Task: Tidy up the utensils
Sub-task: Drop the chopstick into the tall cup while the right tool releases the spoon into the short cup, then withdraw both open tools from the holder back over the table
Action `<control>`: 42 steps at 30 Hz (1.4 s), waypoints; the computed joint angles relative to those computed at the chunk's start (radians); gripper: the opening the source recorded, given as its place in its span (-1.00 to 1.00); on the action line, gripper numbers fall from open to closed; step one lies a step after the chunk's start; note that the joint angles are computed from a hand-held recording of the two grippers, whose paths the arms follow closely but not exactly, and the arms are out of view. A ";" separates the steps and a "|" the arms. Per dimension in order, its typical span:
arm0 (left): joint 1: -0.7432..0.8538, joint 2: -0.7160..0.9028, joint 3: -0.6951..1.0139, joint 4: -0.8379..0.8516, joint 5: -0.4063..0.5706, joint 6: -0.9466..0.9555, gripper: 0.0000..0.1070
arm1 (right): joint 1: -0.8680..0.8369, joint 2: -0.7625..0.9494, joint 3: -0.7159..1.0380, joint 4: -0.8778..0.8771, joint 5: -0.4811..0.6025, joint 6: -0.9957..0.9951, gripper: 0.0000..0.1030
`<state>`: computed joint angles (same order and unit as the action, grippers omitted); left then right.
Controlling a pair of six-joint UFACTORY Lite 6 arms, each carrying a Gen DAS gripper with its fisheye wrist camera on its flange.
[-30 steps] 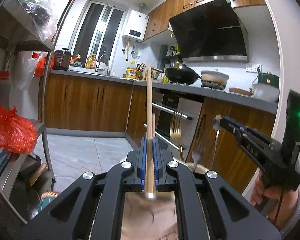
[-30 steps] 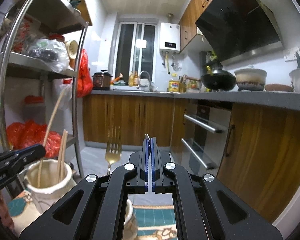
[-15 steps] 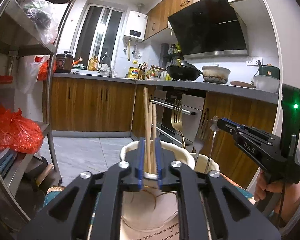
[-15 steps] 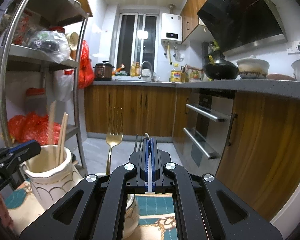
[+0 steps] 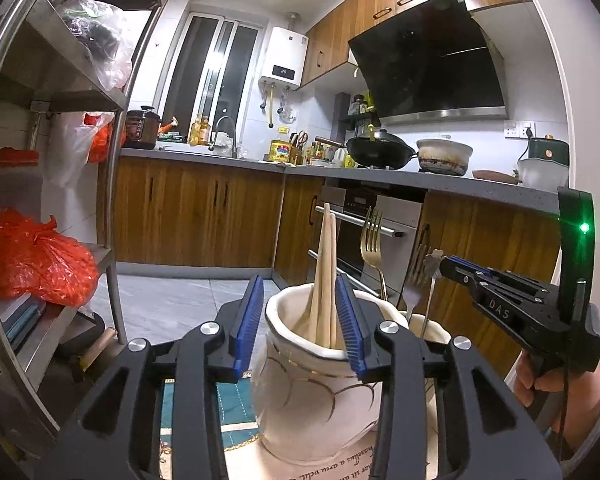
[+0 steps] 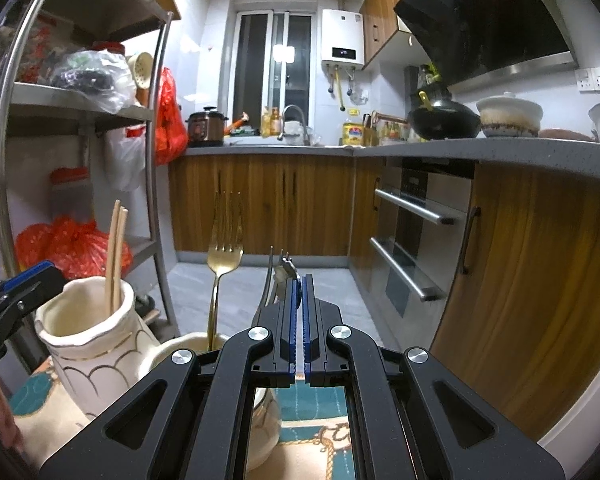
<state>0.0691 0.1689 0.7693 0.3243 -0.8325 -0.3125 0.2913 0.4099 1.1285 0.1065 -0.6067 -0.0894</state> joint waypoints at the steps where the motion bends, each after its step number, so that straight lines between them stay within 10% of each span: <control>1: 0.000 -0.002 -0.002 -0.002 0.001 0.004 -0.29 | 0.000 0.000 0.000 -0.003 0.002 0.003 -0.83; 13: -0.053 -0.108 -0.064 -0.115 0.101 0.097 0.41 | -0.058 -0.172 -0.148 -0.155 0.014 0.183 0.81; 18: -0.083 -0.240 -0.164 -0.200 0.124 0.170 0.82 | -0.104 -0.282 -0.247 -0.269 0.022 0.294 0.90; 42: -0.183 -0.739 -0.404 -0.349 0.470 0.277 0.82 | -0.409 -0.732 -0.665 -0.704 0.004 0.613 0.90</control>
<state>-0.1143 -0.5705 0.3657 -0.0244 -0.3627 -0.0357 -0.1174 -0.3222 0.4635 -0.5974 -0.6027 0.5231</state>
